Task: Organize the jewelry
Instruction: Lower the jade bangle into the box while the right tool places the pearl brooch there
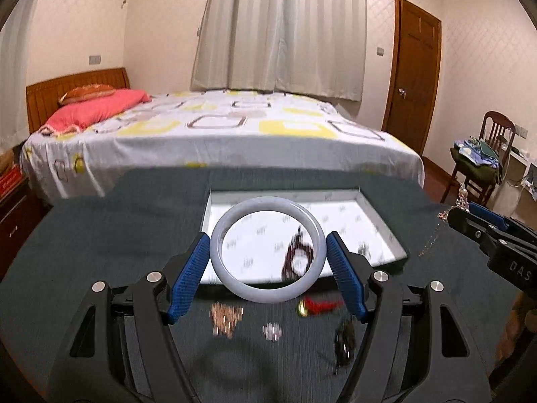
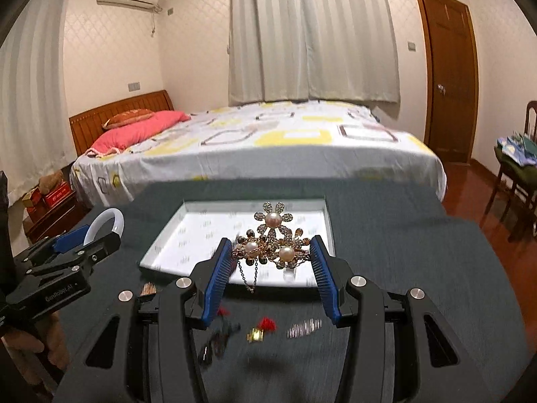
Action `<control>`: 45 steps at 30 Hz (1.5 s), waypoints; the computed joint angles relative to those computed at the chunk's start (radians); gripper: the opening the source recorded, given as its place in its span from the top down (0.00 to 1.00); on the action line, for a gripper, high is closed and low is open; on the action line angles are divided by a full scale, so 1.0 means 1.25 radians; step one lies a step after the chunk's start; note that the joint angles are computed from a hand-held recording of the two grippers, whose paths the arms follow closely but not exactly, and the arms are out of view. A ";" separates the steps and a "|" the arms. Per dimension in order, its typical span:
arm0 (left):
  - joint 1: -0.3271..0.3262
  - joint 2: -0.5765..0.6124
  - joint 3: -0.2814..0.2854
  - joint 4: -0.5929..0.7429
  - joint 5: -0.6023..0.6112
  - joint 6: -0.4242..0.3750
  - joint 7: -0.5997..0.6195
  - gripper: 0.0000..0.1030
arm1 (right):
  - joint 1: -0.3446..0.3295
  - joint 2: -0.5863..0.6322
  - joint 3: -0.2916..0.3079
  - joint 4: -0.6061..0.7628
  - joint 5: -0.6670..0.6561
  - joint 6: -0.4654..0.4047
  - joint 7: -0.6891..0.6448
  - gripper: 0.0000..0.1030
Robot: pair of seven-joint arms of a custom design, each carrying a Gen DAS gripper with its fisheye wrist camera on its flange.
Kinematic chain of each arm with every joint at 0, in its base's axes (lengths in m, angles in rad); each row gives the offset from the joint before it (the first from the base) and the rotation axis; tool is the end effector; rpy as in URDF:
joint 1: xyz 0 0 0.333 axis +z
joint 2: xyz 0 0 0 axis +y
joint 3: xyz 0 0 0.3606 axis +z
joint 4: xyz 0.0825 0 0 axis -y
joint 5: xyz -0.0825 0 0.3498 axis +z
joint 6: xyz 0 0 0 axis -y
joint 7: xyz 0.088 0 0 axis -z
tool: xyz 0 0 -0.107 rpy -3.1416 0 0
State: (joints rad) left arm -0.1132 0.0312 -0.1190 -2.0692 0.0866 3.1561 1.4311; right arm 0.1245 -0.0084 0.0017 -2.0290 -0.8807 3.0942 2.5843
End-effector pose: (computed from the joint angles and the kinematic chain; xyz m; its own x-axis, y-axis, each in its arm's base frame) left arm 0.5566 -0.1385 0.6091 -0.2053 -0.9774 0.0505 -0.4916 0.0584 -0.8689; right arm 0.5408 0.1330 0.6157 0.0319 -0.9944 -0.1012 -0.4665 0.0747 -0.8814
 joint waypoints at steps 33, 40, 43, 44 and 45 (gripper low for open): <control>-0.075 0.611 0.067 0.910 -0.009 -0.549 0.031 0.33 | -0.030 0.516 0.062 0.642 0.655 -0.412 -0.603 0.54; -0.066 0.672 0.052 1.026 -0.016 -0.664 0.038 0.33 | -0.012 0.549 0.036 0.713 0.679 -0.506 -0.612 0.53; -0.066 0.688 0.048 1.059 -0.017 -0.693 0.044 0.33 | -0.010 0.566 0.035 0.745 0.685 -0.535 -0.618 0.53; -0.066 0.692 0.047 1.068 -0.018 -0.702 0.044 0.33 | -0.009 0.568 0.034 0.750 0.686 -0.538 -0.619 0.52; -0.066 0.700 0.047 1.083 -0.018 -0.711 0.044 0.33 | -0.010 0.573 0.033 0.760 0.687 -0.542 -0.620 0.52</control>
State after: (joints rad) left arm -0.1955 0.9057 -0.0598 -0.7155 0.0640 2.2677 1.4857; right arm 0.1125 0.7081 0.0426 -1.0789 -0.0218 2.4166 1.8092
